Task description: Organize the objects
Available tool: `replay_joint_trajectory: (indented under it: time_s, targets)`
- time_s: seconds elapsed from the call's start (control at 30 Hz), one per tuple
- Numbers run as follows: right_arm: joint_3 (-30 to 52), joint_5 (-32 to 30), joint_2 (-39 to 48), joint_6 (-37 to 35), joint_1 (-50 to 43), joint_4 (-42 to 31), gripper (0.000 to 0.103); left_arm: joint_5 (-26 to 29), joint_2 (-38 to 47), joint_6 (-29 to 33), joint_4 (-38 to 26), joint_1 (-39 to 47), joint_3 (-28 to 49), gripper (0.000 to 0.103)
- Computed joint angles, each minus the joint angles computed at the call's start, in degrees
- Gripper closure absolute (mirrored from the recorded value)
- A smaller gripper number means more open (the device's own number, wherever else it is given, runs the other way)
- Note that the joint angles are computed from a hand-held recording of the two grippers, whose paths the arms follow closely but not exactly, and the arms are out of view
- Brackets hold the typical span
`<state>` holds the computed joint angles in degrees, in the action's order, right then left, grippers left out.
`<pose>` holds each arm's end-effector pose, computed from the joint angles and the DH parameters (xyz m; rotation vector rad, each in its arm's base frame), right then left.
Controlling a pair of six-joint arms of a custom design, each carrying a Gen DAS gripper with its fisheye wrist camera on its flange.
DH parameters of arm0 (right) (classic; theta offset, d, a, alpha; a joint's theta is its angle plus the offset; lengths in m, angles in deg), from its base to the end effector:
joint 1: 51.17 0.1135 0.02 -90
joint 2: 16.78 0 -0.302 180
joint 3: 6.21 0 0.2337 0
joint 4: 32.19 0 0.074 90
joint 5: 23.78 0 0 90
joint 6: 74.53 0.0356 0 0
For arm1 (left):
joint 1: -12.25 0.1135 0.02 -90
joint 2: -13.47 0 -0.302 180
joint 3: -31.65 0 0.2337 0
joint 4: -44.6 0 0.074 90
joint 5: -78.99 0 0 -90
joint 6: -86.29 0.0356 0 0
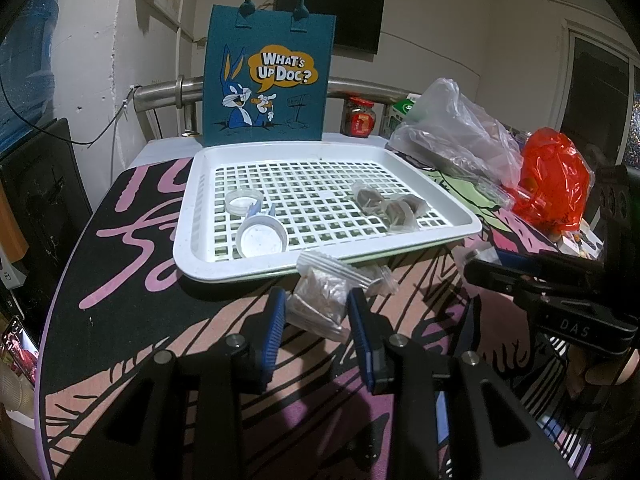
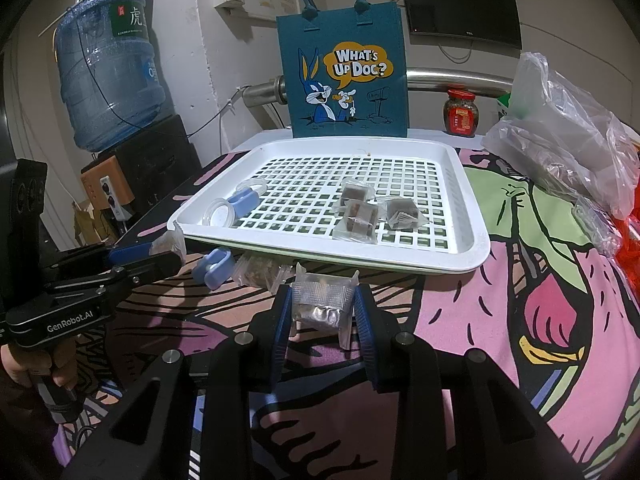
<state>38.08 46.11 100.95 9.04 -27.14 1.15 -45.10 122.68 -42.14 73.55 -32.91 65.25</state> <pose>0.2775 0.1371 0.0876 -0.7780 2.1439 0.5601 0.1894 -0.1621 0.0971 -0.1385 2.2140 -0.0798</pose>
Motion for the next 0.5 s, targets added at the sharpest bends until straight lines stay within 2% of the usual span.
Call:
replay_joint_trajectory:
  time_s: [0.3, 0.5]
  targets:
    - [0.2, -0.3, 0.1, 0.2, 0.1, -0.1, 0.073, 0.6, 0.7, -0.4, 0.9, 0.4, -0.3, 0.072]
    - [0.8, -3.5, -0.1, 0.5, -1.2, -1.0, 0.073, 0.7, -0.8, -0.2, -0.5, 0.7, -0.6, 0.072]
